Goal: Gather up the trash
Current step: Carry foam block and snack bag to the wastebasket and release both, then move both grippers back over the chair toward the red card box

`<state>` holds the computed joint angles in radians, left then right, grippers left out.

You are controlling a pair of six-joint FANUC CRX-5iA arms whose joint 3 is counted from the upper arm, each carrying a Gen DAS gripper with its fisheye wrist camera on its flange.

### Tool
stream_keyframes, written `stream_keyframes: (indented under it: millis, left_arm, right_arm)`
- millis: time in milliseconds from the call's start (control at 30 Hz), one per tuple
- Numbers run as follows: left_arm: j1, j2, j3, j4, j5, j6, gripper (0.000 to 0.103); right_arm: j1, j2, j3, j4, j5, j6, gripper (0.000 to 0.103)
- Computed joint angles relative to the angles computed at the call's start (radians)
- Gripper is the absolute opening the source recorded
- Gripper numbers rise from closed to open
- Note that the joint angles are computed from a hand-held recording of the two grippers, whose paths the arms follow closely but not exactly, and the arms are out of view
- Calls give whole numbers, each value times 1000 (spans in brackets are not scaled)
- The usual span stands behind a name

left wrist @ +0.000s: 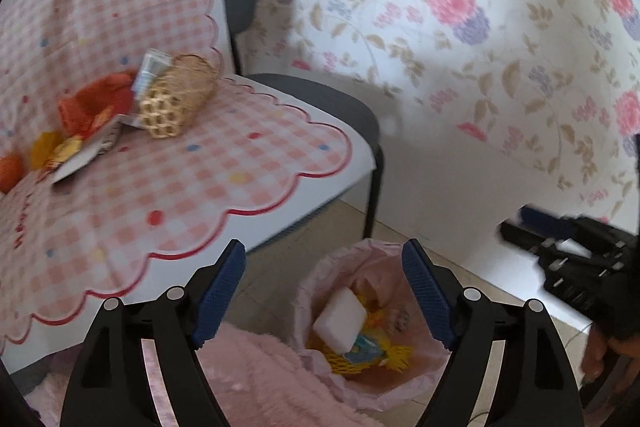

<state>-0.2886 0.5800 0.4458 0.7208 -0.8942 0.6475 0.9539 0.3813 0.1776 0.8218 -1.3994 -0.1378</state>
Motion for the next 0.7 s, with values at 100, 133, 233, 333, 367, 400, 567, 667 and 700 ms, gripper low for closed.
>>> stream_keyframes:
  millis: [100,133,233,333,367,400,567,667,700]
  left_arm:
    - [19,-19,-20,8,19,7,80]
    - [23,-22,-21,8,21,10,80]
    - [42,-36,-26,-6,29,25,80]
    - [59,-45,-23,-20,32,46,80]
    - [68,-45,-15,-23,27,57,80]
    - [73,-43,-7,-30,24,67,80]
    - [109,-30,48,-81,25,139,80]
    - [134,-7,100,-120,24,205,80]
    - [140,0,117,-130,20,223,80]
  right_arm:
    - [11,-1,13,52,-30,-7,36]
    - [15,1,23,71,-37,-3,36]
    - [15,3,40,93,-24,7,36]
    - [7,32,90,96,-2,51,36]
    - [3,44,111,95,8,71,36]
    - [2,55,130,94,11,85,36]
    - [-29,121,247,87,86,184,37]
    - [-52,156,320,60,144,245,48]
    - [-57,173,350,57,152,269,48]
